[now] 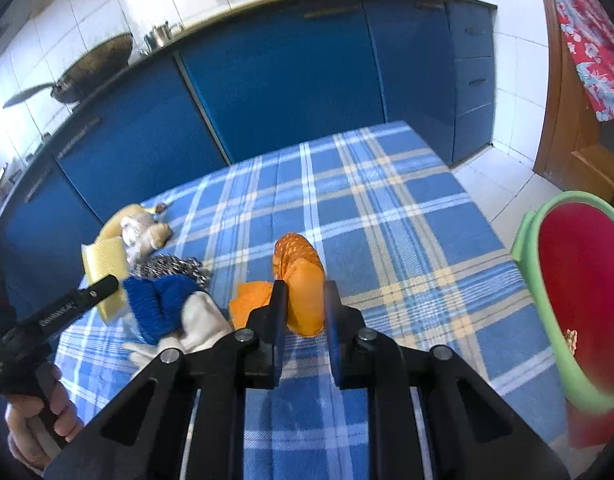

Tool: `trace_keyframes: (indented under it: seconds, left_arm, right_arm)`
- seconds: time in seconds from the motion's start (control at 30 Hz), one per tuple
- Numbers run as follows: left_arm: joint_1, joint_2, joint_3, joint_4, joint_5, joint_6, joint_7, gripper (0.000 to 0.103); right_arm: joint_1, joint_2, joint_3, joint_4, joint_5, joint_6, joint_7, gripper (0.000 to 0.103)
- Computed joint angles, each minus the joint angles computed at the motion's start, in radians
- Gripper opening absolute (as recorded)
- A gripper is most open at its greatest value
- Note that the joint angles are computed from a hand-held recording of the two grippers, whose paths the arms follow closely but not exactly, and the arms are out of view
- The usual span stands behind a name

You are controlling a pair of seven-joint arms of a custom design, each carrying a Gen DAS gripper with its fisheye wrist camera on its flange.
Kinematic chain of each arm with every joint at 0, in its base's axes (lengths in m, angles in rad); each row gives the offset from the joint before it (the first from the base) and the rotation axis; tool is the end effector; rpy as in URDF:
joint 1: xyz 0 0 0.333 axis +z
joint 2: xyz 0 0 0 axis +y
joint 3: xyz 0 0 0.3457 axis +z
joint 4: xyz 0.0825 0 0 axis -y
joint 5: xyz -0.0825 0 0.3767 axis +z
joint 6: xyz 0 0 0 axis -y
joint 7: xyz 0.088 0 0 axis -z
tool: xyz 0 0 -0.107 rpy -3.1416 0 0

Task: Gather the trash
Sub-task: 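Carry the yellow sponge and orange cloth over the red bucket with both tools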

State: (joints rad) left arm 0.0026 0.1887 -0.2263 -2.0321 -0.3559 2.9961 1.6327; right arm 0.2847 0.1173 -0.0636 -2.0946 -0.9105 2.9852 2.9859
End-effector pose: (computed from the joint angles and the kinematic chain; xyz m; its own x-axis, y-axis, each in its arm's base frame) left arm 0.6217 -0.1071 0.4782 -0.0428 -0.9598 0.2775 -0.7373 -0.1571 -0.6571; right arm 0.5681 0.1859 0.4703 -0.2073 -0.9364 -0.2832 -0.6342 0.3490 -0.6899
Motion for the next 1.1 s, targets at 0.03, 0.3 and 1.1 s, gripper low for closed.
trace_keyframes:
  seconds: [0.03, 0.3, 1.1]
  left_arm:
    - [0.012, -0.006, -0.017, -0.004, -0.025, 0.003, 0.024, 0.023]
    - [0.025, -0.069, -0.068, -0.036, -0.198, 0.036, 0.198, 0.023]
    - [-0.279, -0.298, 0.051, -0.148, -0.517, -0.024, 0.556, 0.023]
  right_arm:
    - [0.007, -0.013, -0.008, -0.007, -0.033, 0.000, 0.033, 0.020]
    - [-0.047, -0.121, 0.044, -0.073, -0.237, -0.024, 0.253, 0.020]
    - [-0.297, -0.458, 0.237, -0.336, -0.341, -0.008, 0.455, 0.020]
